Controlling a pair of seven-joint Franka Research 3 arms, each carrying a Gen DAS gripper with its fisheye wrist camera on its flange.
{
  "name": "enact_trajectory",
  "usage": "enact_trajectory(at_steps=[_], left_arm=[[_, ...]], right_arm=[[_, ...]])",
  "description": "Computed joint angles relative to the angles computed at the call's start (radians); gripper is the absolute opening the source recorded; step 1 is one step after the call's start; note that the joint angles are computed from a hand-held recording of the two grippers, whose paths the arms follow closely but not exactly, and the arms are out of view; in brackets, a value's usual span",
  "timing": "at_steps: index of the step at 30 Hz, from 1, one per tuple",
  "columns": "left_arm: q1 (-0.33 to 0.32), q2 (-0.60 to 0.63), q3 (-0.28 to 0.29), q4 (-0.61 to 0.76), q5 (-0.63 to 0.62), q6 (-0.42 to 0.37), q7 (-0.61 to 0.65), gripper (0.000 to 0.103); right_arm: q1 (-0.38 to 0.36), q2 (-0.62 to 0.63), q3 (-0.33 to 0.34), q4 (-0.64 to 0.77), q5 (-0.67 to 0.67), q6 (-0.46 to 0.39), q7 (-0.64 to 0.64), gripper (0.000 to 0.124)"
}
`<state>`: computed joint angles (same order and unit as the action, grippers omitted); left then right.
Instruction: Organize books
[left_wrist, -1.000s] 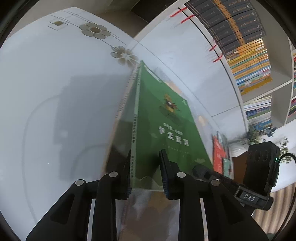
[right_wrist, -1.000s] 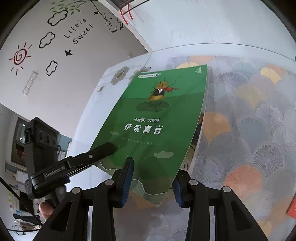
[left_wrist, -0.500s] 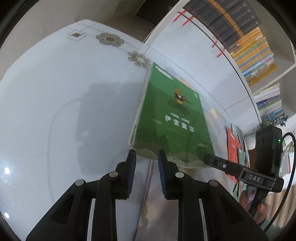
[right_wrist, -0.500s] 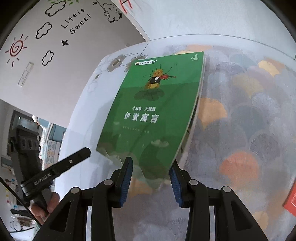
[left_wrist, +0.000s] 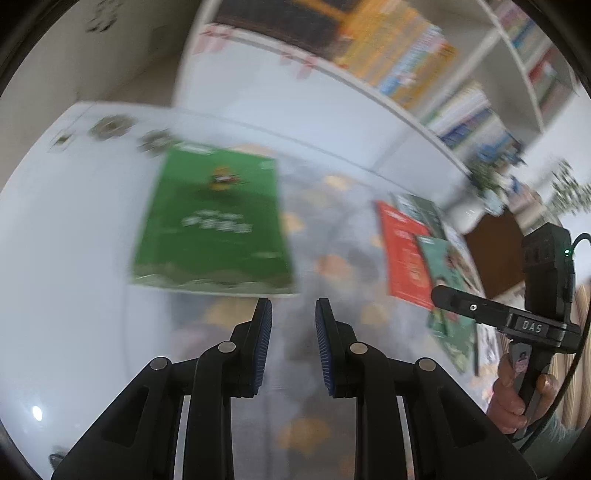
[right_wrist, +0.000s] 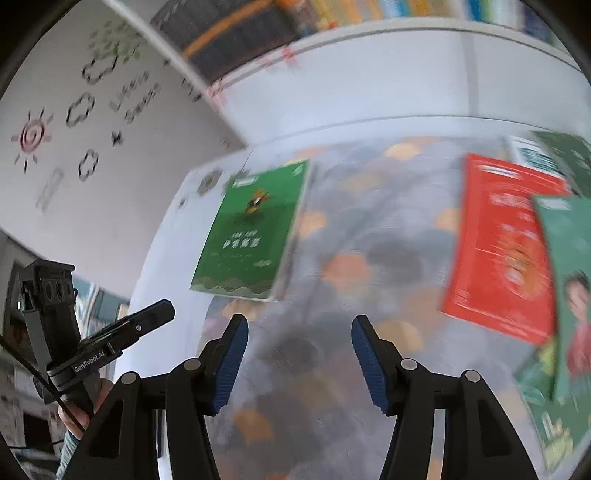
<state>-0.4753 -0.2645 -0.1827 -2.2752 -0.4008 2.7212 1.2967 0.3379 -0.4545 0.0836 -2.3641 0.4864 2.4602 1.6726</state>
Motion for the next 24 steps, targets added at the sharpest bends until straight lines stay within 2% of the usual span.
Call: enact_trajectory(at_steps=[5,7,12,20,21,23,24], left_arm=[[-0.042,0.086,-0.042,0.145,-0.003,-0.022,0.053,0.023],[-0.046,0.125,-0.062,0.197,-0.009,-0.037,0.072,0.028],[-0.054,0.256,-0.134,0.356,-0.016,-0.066,0.115,0.028],[-0.059,0.436,-0.223,0.550,0.044,-0.126,0.068,0.029],[-0.063,0.462,-0.230,0.578,0.058,-0.134,0.049,0.033],[-0.069,0.506,-0.241,0.624,0.084,-0.150,0.012,0.050],[-0.073,0.530,-0.246,0.647,0.093,-0.146,-0.006,0.052]], right_arm=[[-0.045,-0.166,-0.003,-0.121,-0.022,-0.001,0.070,0.057],[-0.064,-0.232,-0.008,-0.168,-0.030,-0.012,0.098,0.057],[-0.121,-0.380,-0.031,-0.267,-0.056,-0.063,0.144,0.057],[-0.230,-0.526,-0.102,-0.355,-0.082,-0.164,0.139,0.057],[-0.250,-0.535,-0.116,-0.362,-0.089,-0.177,0.132,0.057],[-0.278,-0.545,-0.133,-0.371,-0.093,-0.192,0.115,0.057],[-0.295,-0.545,-0.145,-0.371,-0.096,-0.200,0.103,0.057]])
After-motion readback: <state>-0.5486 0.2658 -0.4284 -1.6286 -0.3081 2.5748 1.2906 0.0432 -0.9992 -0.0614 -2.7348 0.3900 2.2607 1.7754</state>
